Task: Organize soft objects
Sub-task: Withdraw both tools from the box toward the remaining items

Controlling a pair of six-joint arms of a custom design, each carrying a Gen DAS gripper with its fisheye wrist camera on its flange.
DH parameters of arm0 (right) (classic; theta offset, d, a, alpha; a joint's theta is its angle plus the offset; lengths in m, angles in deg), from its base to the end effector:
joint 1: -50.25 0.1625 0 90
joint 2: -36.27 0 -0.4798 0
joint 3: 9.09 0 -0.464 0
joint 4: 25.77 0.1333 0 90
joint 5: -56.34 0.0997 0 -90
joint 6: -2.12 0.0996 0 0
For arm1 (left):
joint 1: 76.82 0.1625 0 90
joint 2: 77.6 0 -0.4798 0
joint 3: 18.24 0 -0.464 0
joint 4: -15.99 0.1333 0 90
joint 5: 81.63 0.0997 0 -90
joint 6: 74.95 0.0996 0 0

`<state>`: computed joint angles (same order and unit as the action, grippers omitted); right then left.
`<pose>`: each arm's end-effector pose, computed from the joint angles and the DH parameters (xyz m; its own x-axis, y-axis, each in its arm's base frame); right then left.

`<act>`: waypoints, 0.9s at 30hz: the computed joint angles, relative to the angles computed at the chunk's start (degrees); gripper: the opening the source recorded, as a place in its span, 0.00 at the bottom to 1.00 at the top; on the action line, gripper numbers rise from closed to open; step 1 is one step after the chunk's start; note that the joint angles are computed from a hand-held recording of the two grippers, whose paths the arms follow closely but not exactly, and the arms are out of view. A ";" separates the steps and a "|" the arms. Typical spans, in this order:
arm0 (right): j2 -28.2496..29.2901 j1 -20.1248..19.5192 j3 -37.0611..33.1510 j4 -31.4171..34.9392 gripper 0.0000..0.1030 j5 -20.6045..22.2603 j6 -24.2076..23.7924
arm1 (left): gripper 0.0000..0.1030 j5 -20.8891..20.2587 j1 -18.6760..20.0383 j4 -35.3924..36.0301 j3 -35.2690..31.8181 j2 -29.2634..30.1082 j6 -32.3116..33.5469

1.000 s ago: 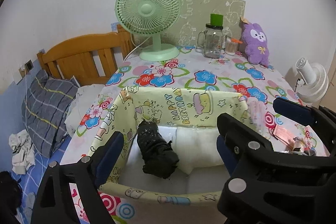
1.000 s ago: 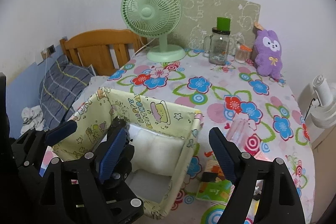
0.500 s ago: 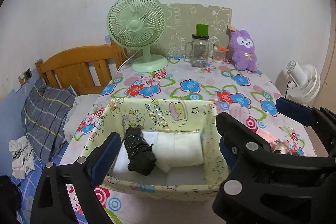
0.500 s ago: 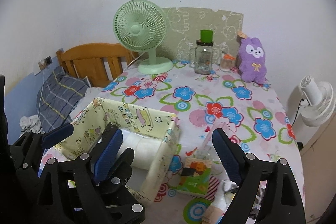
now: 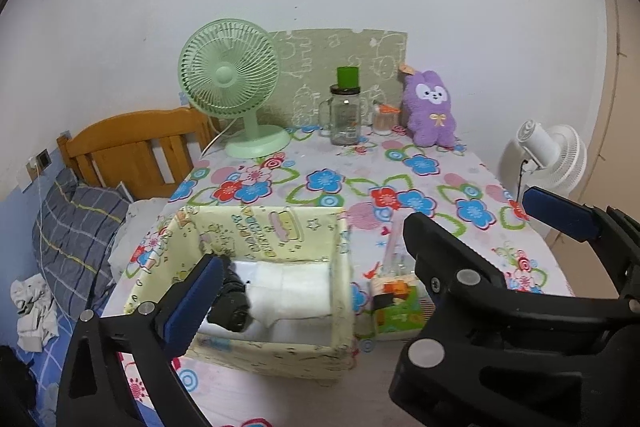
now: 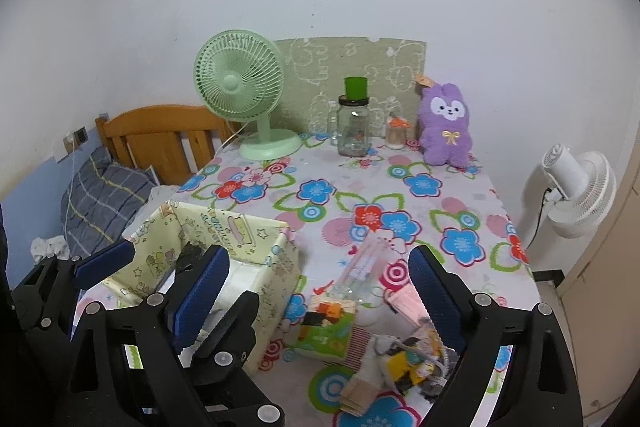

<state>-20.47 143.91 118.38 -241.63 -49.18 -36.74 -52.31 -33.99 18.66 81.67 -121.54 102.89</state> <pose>0.1417 -0.5441 0.1526 -0.7368 -0.2353 0.6339 -0.6405 0.5431 -0.5429 -0.2503 -0.5322 0.0174 -0.6888 0.0287 -0.7244 0.6007 0.5820 -0.5481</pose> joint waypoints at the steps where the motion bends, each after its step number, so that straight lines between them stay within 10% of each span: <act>1: -0.27 -0.11 0.20 -0.13 0.91 0.02 -0.02 | 1.00 0.13 -0.16 0.11 -0.06 0.12 -0.16; 27: -6.48 -7.23 5.77 -4.41 0.91 3.34 -0.89 | 1.00 4.07 -3.72 3.47 -3.44 7.10 -6.12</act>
